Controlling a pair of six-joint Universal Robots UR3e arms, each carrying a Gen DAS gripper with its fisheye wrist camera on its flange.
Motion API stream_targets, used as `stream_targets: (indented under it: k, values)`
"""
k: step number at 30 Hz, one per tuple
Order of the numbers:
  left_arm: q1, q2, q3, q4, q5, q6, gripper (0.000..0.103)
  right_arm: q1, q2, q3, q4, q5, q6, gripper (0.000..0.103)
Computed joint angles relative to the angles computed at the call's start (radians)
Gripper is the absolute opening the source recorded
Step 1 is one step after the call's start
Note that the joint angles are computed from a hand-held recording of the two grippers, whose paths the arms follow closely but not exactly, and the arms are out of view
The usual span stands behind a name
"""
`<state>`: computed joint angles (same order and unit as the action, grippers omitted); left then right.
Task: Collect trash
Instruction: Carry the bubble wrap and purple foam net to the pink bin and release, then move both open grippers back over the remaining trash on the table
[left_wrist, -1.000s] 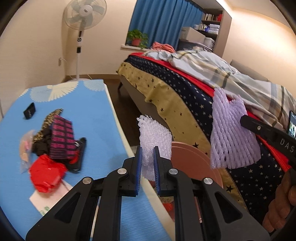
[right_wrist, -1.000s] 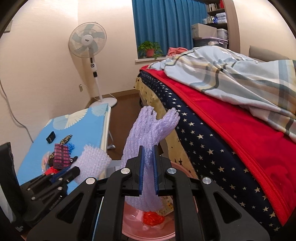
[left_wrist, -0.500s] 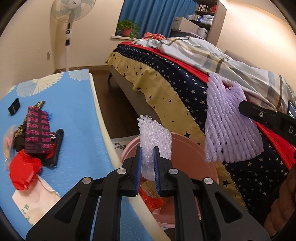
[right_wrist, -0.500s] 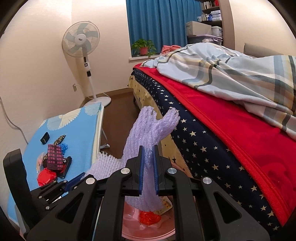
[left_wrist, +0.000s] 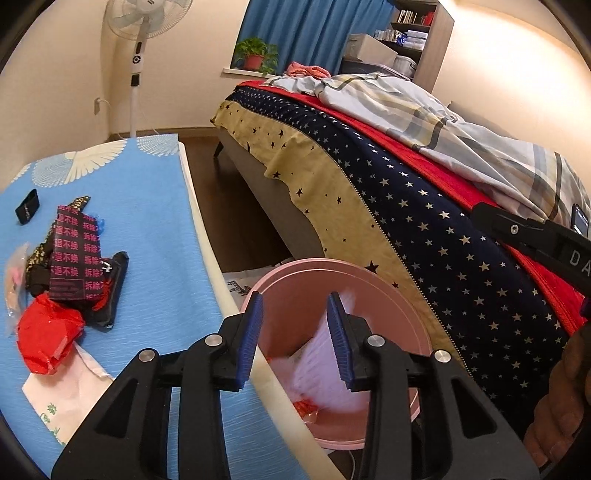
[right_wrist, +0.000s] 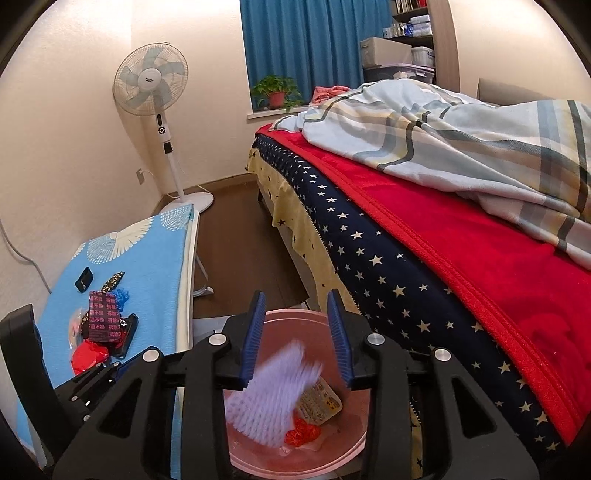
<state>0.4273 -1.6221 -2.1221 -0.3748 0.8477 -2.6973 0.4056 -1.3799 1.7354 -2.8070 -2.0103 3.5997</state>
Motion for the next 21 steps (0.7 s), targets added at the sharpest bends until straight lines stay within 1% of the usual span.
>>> stream_targets:
  k: [11,13,17,21]
  values:
    - [0.060,0.045,-0.020,-0.027,-0.024,0.016,0.037,0.022,0.007,-0.008,-0.028,-0.002,-0.007,0.037]
    - [0.071,0.056,-0.027,-0.027,-0.027,0.020,0.044,0.027,0.011,-0.013,-0.031,-0.004,-0.009,0.037]
    - [0.102,0.074,-0.036,-0.034,-0.041,0.027,0.046,0.036,0.017,-0.019,-0.042,-0.005,-0.010,0.037]
    - [0.141,0.100,-0.045,-0.050,-0.062,0.038,0.052,0.048,0.029,-0.034,-0.047,-0.005,-0.015,0.037]
